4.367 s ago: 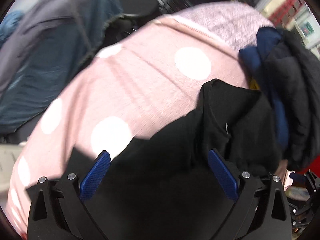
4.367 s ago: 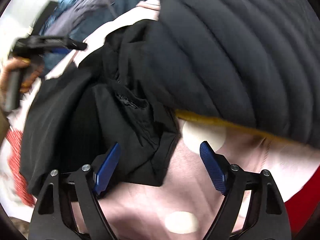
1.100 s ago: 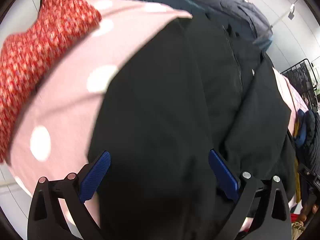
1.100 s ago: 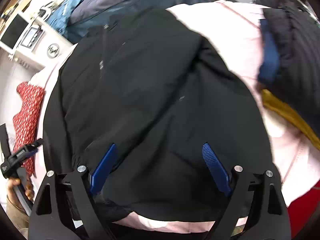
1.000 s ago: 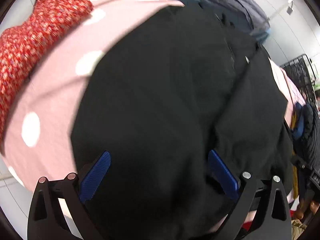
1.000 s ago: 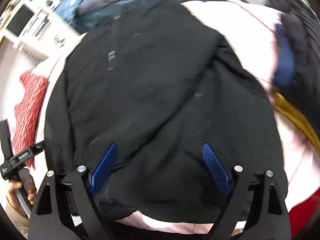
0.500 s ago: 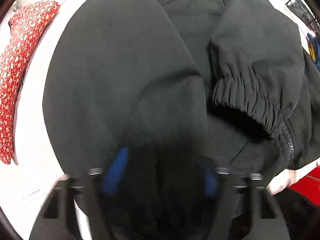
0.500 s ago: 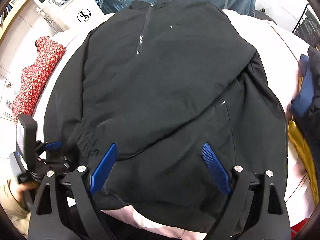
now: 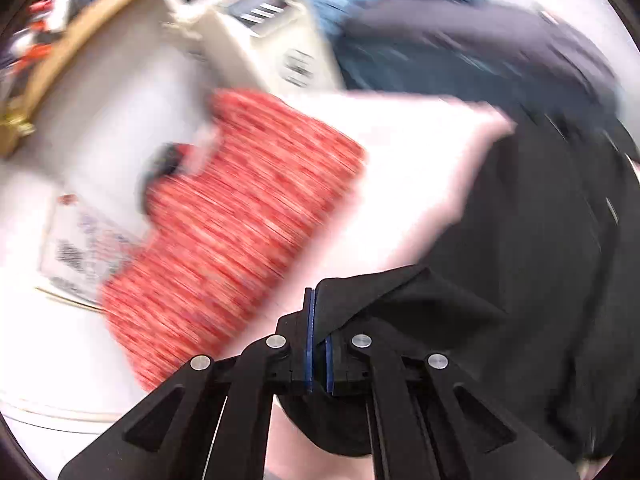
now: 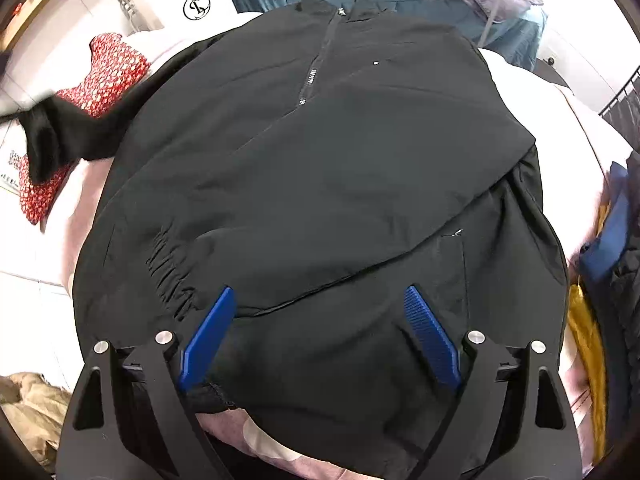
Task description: Fold large clothes
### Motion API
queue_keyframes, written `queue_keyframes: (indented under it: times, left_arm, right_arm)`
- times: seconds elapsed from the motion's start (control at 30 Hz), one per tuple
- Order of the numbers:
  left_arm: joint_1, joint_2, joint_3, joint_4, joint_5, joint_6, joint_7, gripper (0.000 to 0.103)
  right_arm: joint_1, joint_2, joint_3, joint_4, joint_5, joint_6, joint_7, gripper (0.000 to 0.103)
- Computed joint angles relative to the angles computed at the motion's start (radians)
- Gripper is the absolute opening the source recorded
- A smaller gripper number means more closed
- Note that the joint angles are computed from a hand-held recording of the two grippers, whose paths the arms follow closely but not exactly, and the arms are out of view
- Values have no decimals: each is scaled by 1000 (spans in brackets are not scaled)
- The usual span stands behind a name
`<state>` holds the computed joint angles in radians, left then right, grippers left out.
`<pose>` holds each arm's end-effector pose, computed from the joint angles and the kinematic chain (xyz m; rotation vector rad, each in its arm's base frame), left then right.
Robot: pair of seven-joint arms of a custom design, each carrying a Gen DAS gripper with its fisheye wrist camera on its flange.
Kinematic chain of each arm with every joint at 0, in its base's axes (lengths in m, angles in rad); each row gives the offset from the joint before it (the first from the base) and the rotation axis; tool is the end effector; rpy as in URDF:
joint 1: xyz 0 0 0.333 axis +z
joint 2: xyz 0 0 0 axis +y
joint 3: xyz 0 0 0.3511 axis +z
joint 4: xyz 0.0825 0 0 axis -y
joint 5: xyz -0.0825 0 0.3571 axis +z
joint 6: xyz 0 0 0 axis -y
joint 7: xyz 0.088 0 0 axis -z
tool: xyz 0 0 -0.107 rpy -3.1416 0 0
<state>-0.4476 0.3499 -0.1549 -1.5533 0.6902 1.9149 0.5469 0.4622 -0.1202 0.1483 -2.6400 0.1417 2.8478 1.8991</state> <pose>0.5745 -0.3217 0.5053 -1.9673 1.6135 -0.0455 0.3583 0.2419 0.3756 -2.1392 1.8306 -0.0835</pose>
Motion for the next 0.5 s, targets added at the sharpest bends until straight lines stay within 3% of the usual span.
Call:
queue_keyframes:
  times: [0.17, 0.2, 0.27, 0.3, 0.33, 0.37, 0.4, 0.47, 0.5]
  left_arm:
    - [71, 16, 85, 78, 42, -37, -45, 4]
    - [88, -3, 74, 51, 42, -48, -67, 4]
    - [117, 3, 96, 57, -19, -34, -109, 13]
    - [151, -6, 80, 36, -46, -32, -150, 27]
    - [169, -3, 85, 24, -82, -39, -199, 52]
    - [178, 9, 92, 29, -119, -74, -244, 65]
    - [189, -1, 87, 5, -130, -53, -272, 74]
    - [219, -56, 52, -109, -145, 91, -333, 76]
    - [206, -65, 55, -128, -145, 117, -326, 84]
  right_arm:
    - [-7, 12, 1, 11, -19, -2, 5, 86]
    - [-10, 13, 2, 13, -27, -5, 12, 86]
    - [-14, 13, 4, 14, -40, -6, 27, 86]
    - [-13, 13, 4, 16, -40, -9, 28, 86]
    - [-11, 16, 2, 19, -32, -13, 24, 86]
    - [-7, 19, 0, 22, -21, -16, 15, 86]
    - [-3, 20, 0, 26, -13, -19, 9, 86]
    - [4, 29, -2, 36, 7, -23, -18, 86]
    - [7, 35, -2, 41, 16, -26, -31, 86]
